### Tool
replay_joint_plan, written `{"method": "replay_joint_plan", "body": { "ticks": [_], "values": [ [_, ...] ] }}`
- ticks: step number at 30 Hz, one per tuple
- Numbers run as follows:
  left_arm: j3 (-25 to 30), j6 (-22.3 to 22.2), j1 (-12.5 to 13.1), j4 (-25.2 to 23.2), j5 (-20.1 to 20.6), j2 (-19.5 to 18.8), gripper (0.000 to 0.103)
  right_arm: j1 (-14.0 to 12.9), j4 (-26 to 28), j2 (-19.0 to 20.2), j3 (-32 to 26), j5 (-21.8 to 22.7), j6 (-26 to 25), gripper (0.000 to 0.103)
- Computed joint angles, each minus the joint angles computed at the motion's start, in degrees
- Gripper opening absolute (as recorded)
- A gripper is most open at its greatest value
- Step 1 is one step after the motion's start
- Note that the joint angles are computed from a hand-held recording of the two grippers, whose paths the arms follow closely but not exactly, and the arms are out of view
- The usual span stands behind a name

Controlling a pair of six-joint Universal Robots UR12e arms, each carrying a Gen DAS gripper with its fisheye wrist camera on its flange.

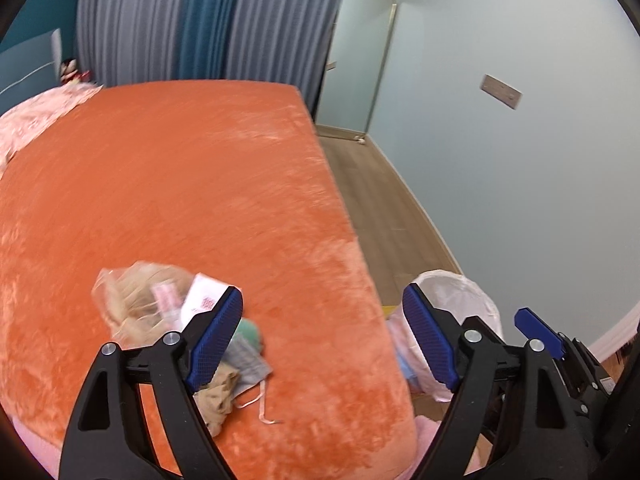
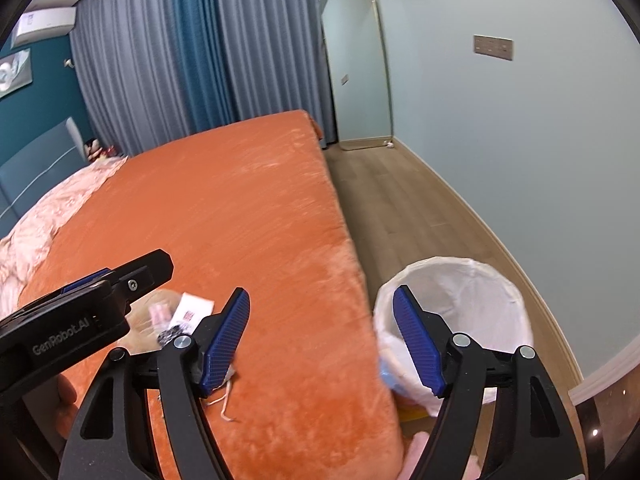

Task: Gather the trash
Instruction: 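Move both open tools back over the pile on the bed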

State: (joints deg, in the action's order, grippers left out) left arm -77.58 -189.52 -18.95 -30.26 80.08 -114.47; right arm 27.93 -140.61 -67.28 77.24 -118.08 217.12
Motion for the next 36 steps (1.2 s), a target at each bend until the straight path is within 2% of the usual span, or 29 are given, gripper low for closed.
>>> {"method": "replay_joint_plan", "body": {
  "ticks": [13,22,30,33,36],
  "values": [
    [-5.1,-2.6,3.4,-0.7,2.1,1.9,0.080,1.4,2.9,3.6,-4.1,3.0,-1.2,0.073],
    [-8.5,-3.8,6.0,-3.7,2.8,2.4,0.081,1.9,4.9,6.4,-5.8,7.0,-1.2,0.073],
    [-10.7,-2.2,6.8,-8.1,-0.2,1.9,0.080,1.9,7.1,7.7,-6.2,8.8,-0.7,0.073],
    [-10.1,-3.8,7.3,-9.6,-3.2,1.0,0.078,1.9,7.6,7.9,-6.1,9.3,-0.8,0.073],
    [-9.2,-4.5,7.5,-8.6,-4.5,0.2,0.077,1.9,8.1,8.2,-6.0,10.1,-0.9,0.073]
  ]
}}
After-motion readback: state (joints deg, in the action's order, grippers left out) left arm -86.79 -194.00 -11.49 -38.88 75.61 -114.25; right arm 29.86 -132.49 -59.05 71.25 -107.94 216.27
